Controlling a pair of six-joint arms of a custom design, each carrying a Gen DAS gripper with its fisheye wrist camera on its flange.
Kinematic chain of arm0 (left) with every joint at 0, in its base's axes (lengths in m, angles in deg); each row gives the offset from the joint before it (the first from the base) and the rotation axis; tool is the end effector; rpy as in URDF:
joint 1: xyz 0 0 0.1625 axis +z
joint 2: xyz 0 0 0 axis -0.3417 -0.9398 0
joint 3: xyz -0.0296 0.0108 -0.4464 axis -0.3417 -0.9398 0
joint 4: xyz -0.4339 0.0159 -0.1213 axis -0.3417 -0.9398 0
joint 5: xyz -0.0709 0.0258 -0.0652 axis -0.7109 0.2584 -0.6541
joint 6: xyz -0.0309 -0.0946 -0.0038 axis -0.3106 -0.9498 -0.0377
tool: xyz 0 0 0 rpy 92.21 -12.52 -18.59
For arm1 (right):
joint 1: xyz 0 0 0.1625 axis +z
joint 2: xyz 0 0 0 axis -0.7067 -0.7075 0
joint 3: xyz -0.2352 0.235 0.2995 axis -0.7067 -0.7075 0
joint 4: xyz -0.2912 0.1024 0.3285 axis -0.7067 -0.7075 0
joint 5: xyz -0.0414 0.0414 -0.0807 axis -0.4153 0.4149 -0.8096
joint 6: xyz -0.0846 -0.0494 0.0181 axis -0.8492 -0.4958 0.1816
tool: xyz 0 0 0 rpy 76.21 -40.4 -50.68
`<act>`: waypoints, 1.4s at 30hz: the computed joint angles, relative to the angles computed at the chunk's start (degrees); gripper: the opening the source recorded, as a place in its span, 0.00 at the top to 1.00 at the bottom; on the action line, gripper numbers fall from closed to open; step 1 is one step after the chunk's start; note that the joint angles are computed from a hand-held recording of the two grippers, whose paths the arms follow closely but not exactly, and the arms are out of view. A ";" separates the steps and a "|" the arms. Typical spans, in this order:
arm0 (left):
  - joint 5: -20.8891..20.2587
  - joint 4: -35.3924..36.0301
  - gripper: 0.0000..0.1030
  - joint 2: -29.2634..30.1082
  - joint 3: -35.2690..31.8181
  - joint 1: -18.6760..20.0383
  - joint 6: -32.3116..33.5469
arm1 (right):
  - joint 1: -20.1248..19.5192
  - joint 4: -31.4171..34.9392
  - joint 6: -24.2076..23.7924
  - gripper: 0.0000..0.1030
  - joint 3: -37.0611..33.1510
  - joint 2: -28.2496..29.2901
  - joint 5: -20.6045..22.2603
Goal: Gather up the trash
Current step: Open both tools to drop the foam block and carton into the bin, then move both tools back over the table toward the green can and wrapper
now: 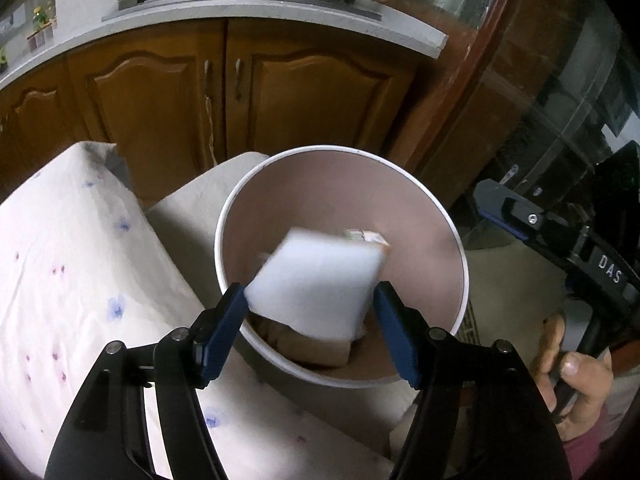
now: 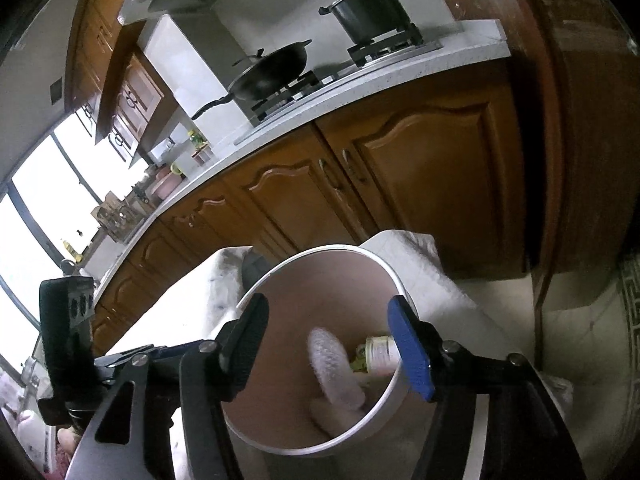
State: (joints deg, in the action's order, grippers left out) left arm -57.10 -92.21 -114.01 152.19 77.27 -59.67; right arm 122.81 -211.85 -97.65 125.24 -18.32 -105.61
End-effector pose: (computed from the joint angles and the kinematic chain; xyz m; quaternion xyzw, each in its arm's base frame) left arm -0.2575 -0.7397 -0.0391 0.2576 0.9247 -0.1751 0.2189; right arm 0.0091 -0.6105 0.2039 0.0851 -0.8989 0.4163 0.1073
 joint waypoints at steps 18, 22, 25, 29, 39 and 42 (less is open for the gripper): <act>2.39 -16.39 0.32 -10.39 18.42 -1.00 -5.05 | 0.80 -4.72 0.64 0.18 5.74 -0.77 2.69; 4.18 -20.76 0.32 -14.00 24.09 -1.18 -7.01 | 1.94 -5.55 -0.20 0.14 7.60 -0.43 2.74; 5.38 -23.75 0.31 -17.15 28.46 -1.17 -8.91 | 2.92 -6.45 -0.65 0.13 9.03 0.07 2.88; 7.86 -26.43 0.31 -20.23 32.83 -1.46 -10.21 | 4.14 -7.48 -0.92 0.13 10.65 0.85 2.97; 12.83 -29.99 0.31 -27.88 43.28 -1.12 -14.55 | 7.06 -7.41 -1.12 0.13 12.25 4.38 2.79; 13.98 -30.91 0.31 -30.06 45.94 -0.79 -15.74 | 8.09 -7.20 -1.69 0.13 12.37 5.65 2.37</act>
